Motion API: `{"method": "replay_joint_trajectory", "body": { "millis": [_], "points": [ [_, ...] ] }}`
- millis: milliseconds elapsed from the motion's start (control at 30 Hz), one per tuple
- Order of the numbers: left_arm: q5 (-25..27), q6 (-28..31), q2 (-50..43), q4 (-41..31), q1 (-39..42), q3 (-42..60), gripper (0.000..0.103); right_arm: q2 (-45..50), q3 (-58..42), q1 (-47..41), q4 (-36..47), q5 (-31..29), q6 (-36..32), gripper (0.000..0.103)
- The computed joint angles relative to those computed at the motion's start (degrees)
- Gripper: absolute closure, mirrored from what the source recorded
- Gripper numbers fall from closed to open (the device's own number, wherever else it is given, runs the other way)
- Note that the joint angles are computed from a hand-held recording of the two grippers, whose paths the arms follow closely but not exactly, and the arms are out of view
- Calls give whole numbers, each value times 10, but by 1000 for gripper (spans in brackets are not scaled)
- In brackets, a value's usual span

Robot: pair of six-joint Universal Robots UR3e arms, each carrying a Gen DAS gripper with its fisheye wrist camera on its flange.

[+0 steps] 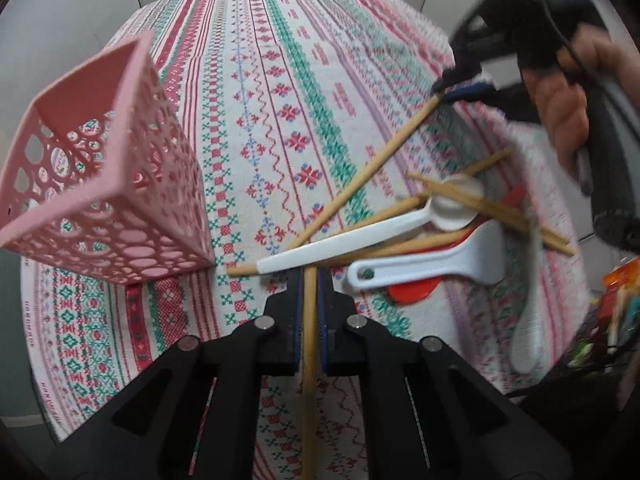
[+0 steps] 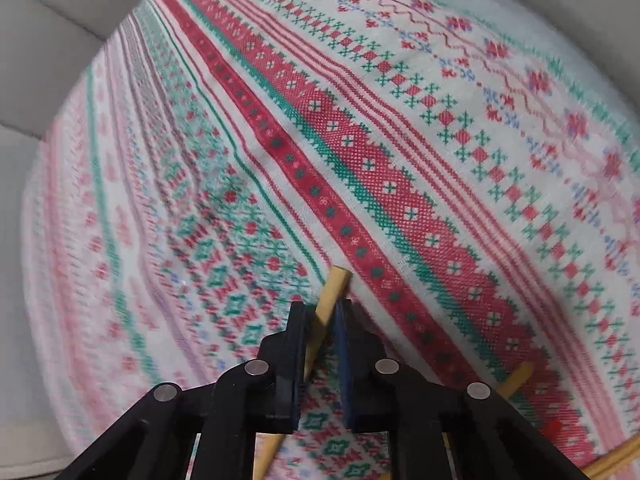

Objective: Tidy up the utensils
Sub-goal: 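Close the right tool on a chopstick while the left tool holds its chopstick, then lift both held chopsticks upright and carry them toward the pink basket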

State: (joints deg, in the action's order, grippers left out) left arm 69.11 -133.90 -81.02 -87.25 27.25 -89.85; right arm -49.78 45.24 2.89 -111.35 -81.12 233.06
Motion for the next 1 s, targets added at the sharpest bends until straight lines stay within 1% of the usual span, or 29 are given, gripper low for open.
{"method": "replay_joint_trajectory", "body": {
  "millis": [67,100,167,267,367,400,467,533,600,733,767,800,867,933,1000],
  "points": [
    [-24,17,-6,-31,15,26,95,-38,66,-12,-57,20,2,94],
    [-40,28,-8,-51,24,43,95,-55,84,-16,-70,23,0,94],
    [-66,46,-10,-90,39,73,95,-88,111,-21,-87,19,-15,95],
    [-104,70,-15,-144,58,125,95,-129,123,-16,-97,3,-34,95],
    [-155,118,-28,-243,94,210,95,-138,88,4,-91,-27,-48,96],
    [-174,138,-31,-287,109,242,95,-148,81,11,-92,-41,-59,96],
    [-208,174,-44,-365,136,307,95,-140,36,33,-79,-77,-71,96],
    [-244,207,-66,-431,158,375,95,-160,35,53,-85,-112,-86,96],
    [-283,236,-91,-497,182,450,95,-186,48,70,-92,-131,-91,96],
    [-370,268,-133,-564,223,557,95,-197,39,99,-123,-163,-108,96],
    [-387,265,-145,-568,229,576,95,-197,35,103,-131,-164,-112,96],
    [-409,250,-152,-555,235,582,95,-200,35,107,-138,-165,-114,96],
    [-448,200,-153,-486,245,559,95,-197,24,120,-153,-167,-124,96],
    [-475,122,-140,-362,245,499,95,-187,6,132,-166,-166,-137,96],
    [-490,7,-132,-182,241,428,95,-171,-24,147,-171,-167,-149,96]
  ]
}}
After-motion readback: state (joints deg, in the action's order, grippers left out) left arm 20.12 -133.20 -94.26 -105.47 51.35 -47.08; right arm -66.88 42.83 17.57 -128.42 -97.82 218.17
